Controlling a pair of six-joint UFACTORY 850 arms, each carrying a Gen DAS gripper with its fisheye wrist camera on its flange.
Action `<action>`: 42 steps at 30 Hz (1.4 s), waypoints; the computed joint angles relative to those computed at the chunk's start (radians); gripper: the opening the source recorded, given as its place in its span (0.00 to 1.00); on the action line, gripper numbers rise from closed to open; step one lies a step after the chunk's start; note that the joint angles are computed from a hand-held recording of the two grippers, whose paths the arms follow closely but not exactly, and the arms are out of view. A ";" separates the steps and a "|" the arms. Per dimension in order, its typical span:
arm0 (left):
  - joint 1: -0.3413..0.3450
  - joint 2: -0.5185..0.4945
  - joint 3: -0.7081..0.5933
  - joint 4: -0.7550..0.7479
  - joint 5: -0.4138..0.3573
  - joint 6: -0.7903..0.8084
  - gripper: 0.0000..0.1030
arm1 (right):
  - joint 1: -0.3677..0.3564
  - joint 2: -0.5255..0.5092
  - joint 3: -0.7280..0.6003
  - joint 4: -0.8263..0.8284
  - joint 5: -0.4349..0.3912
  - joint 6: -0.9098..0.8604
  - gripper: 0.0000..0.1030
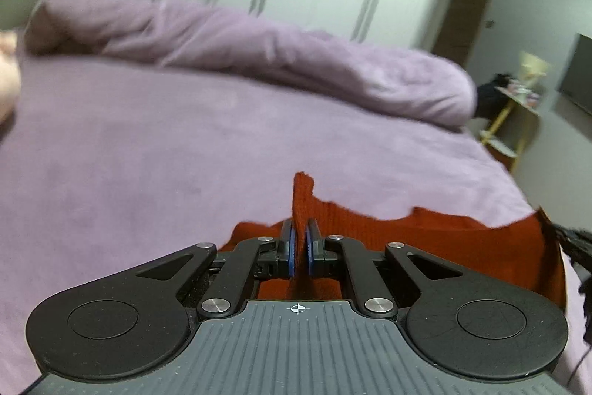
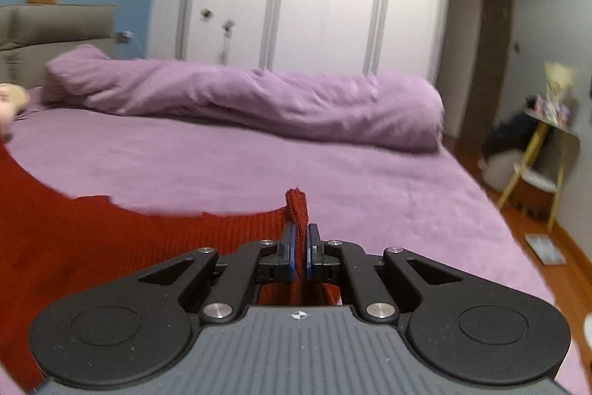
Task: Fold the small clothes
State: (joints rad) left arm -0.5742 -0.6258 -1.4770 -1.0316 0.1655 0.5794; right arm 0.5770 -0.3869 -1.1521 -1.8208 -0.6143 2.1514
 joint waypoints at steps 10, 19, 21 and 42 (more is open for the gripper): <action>0.008 -0.177 -0.250 -0.613 0.112 0.631 0.08 | -0.049 -0.208 -0.259 0.164 -0.007 -0.193 0.04; -0.033 -0.210 -0.272 -0.747 0.197 0.635 0.45 | -0.044 -0.320 -0.388 0.267 -0.036 -0.171 0.10; -0.050 -0.230 -0.293 -0.723 0.140 0.614 0.54 | -0.022 -0.296 -0.333 0.058 0.082 0.010 0.10; -0.076 -0.490 -0.628 -1.070 0.268 1.069 0.54 | -0.124 -0.302 -0.247 -0.008 0.158 0.137 0.00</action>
